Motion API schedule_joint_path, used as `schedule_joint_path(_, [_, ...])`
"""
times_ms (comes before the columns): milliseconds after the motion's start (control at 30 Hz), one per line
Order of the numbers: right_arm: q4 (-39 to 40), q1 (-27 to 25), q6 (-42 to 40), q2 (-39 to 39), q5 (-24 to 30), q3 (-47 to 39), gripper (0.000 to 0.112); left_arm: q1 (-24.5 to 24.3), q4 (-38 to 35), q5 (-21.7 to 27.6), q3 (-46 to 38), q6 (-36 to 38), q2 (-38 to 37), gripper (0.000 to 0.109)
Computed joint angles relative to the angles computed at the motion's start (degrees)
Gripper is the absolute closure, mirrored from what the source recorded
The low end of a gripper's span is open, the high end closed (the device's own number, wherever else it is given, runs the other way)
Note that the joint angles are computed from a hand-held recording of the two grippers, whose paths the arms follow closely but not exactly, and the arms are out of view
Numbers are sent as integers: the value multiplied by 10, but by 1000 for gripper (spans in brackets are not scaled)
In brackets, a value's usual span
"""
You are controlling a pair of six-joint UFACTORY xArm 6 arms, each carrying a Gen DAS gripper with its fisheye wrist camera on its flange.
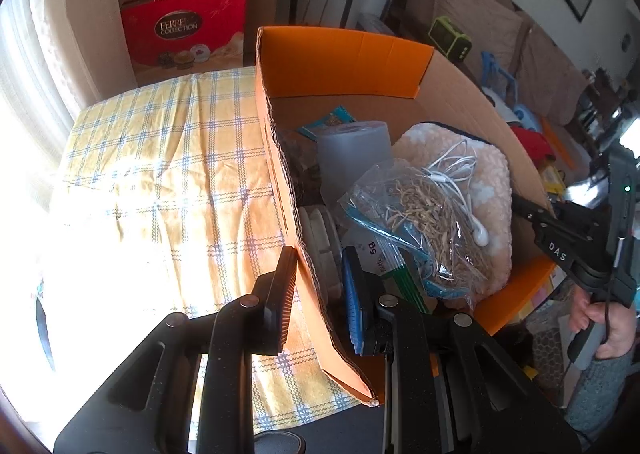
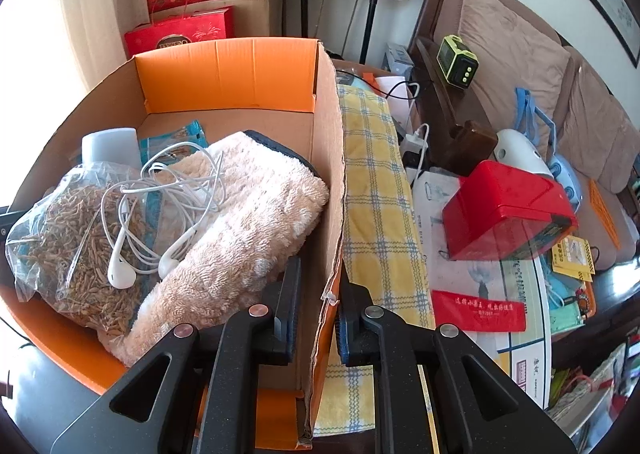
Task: Organize objects
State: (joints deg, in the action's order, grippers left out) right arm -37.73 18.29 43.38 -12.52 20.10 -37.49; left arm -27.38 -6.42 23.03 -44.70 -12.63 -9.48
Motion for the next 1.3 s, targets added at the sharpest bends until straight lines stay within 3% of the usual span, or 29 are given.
schedule_joint_path(67, [15,-2,-3,-1,-4,2,96,0,-12,-2,2,8,-1,87])
schedule_joint_path(133, [61,-5,-30,-8,-8,8,96,0,-32,-4,9,20,-8,71])
schedule_joint_path(167, [63,-7,-26,-14,-3,10,89,1,-35,-10,16,20,-16,54])
schedule_joint_path(200, [42,-8,-1,-23,9,12,78,3,-21,-20,27,1,-28,42])
schedule_joint_path(267, [0,-11,46,-47,29,18,73,10,33,-31,45,-52,-53,40])
schedule_joint_path(367, [5,-14,54,-90,25,39,67,16,134,-38,67,-146,-91,29])
schedule_joint_path(433, [-6,-8,68,-119,26,49,63,19,209,-41,79,-211,-116,28])
schedule_joint_path(567, [-57,15,116,-164,28,60,45,15,304,-33,91,-296,-152,28])
schedule_joint_path(633, [-77,28,139,-174,32,58,43,11,326,-31,97,-319,-167,26])
schedule_joint_path(733, [-86,48,156,-178,35,57,40,8,381,-32,105,-373,-183,13])
schedule_joint_path(933, [-143,91,219,-183,48,55,23,-4,477,11,114,-467,-215,6])
schedule_joint_path(1000, [-155,104,228,-176,56,49,9,-10,478,29,114,-474,-220,6])
schedule_joint_path(1300, [-196,152,286,-163,86,37,10,-38,560,108,127,-561,-261,6])
